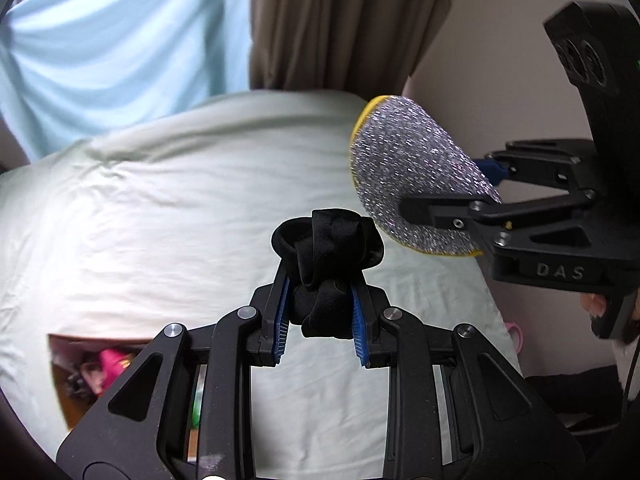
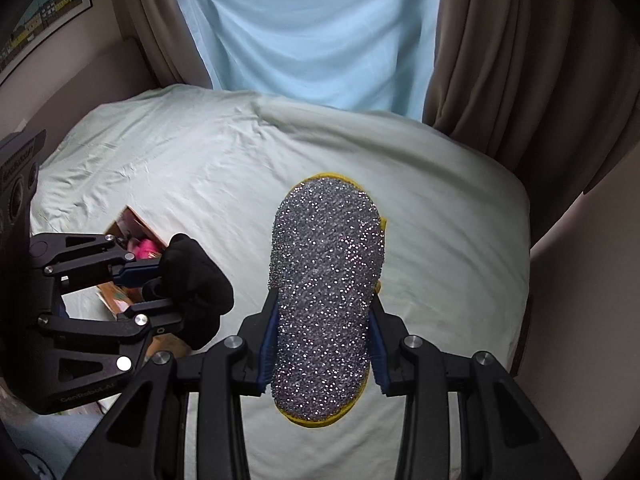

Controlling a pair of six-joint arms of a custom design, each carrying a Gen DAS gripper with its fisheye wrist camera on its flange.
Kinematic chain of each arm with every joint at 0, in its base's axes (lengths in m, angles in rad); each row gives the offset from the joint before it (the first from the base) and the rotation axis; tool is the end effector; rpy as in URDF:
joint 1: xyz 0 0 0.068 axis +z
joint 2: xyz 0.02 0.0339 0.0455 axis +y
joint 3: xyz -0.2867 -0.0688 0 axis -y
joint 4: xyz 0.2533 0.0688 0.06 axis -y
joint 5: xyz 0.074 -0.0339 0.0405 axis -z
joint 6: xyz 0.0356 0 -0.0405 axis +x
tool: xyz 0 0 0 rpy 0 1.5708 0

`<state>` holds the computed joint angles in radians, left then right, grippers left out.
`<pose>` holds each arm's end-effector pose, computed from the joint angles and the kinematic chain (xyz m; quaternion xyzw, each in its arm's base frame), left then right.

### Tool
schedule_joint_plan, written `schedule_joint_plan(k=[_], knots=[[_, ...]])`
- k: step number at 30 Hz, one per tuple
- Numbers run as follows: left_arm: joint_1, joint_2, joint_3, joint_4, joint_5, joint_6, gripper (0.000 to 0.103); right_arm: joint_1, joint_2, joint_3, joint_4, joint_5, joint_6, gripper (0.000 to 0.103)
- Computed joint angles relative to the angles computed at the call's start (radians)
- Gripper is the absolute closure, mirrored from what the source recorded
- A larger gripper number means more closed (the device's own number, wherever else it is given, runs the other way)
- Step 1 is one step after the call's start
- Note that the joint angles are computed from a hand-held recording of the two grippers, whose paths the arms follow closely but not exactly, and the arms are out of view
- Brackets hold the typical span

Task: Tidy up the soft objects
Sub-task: 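Carry hair tie and sponge into the box and open both tools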

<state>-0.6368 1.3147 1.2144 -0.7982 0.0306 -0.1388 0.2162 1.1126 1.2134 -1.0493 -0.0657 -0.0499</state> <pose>0.2194 -0.1636 0.3394 0.2375 0.9136 -0.1381 0.2999 0.1978 0.0458 0.3668 -0.1362 0.9417 0.0566 0.3023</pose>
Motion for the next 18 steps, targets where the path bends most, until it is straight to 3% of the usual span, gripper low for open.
schedule_joint_plan(k=[5, 11, 18], knots=[[0.201, -0.134, 0.011, -0.132, 0.099, 0.124, 0.08, 0.352, 0.04, 0.127, -0.06, 0.205, 0.322, 0.068], [0.601, -0.186, 0.027, -0.271, 0.29, 0.41, 0.08, 0.672, 0.206, 0.281, -0.09, 0.389, 0.632, 0.068], [1.008, -0.093, 0.049, -0.374, 0.423, 0.753, 0.08, 0.854, 0.438, 0.41, -0.055, 0.444, 0.833, 0.068]])
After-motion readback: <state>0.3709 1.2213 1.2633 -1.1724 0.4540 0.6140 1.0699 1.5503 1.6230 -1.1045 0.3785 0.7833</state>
